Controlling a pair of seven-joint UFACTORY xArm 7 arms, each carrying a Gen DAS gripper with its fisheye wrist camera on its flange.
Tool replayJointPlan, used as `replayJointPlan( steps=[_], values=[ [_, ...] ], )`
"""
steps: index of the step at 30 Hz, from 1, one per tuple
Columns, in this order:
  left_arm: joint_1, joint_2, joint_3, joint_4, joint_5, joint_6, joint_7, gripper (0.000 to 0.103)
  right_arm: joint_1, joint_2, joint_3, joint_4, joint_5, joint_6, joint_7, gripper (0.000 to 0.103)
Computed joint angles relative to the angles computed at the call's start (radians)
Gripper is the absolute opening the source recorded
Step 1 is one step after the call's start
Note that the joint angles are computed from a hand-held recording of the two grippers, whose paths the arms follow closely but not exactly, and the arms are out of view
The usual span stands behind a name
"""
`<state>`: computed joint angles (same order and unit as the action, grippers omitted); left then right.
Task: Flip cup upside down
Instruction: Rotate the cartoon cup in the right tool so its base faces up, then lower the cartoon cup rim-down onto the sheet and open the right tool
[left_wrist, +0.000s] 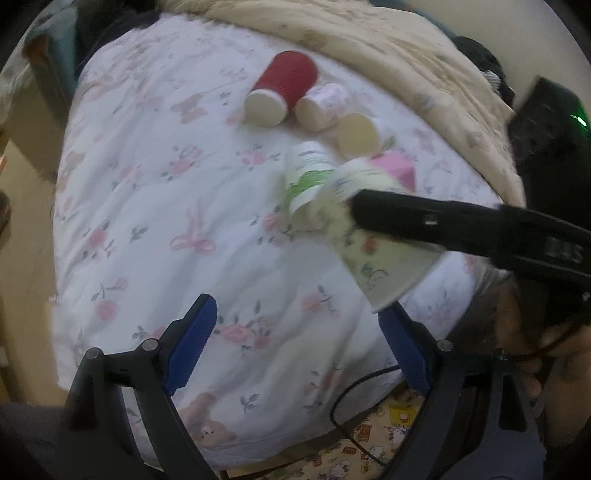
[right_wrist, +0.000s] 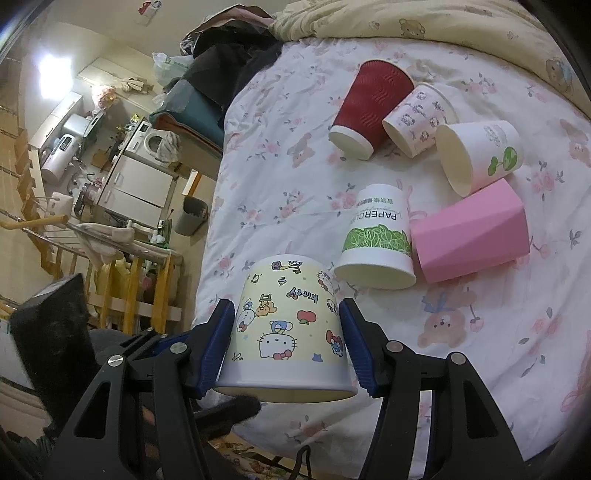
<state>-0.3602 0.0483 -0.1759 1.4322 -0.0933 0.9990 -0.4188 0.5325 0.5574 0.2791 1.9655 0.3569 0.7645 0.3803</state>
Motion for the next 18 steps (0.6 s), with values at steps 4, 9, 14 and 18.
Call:
replayJointPlan(
  steps=[4,9,14,18],
  values=[
    [0.011,0.004,0.013,-0.002,0.04,0.034,-0.064,0.087,-0.007,-0.01,0.006,-0.01,0.012,-0.019,-0.013,0.06],
    [0.015,0.003,0.019,-0.004,0.113,0.07,-0.137,0.087,-0.009,-0.018,0.015,-0.014,0.02,-0.031,-0.039,0.06],
    [0.029,0.0,0.022,-0.008,0.093,0.078,-0.144,0.087,-0.002,-0.007,0.014,0.005,0.019,-0.018,-0.056,0.06],
    [0.048,-0.059,0.034,-0.051,0.099,0.071,-0.168,0.087,0.034,0.045,-0.022,0.091,-0.051,0.035,-0.021,0.06]
  ],
)
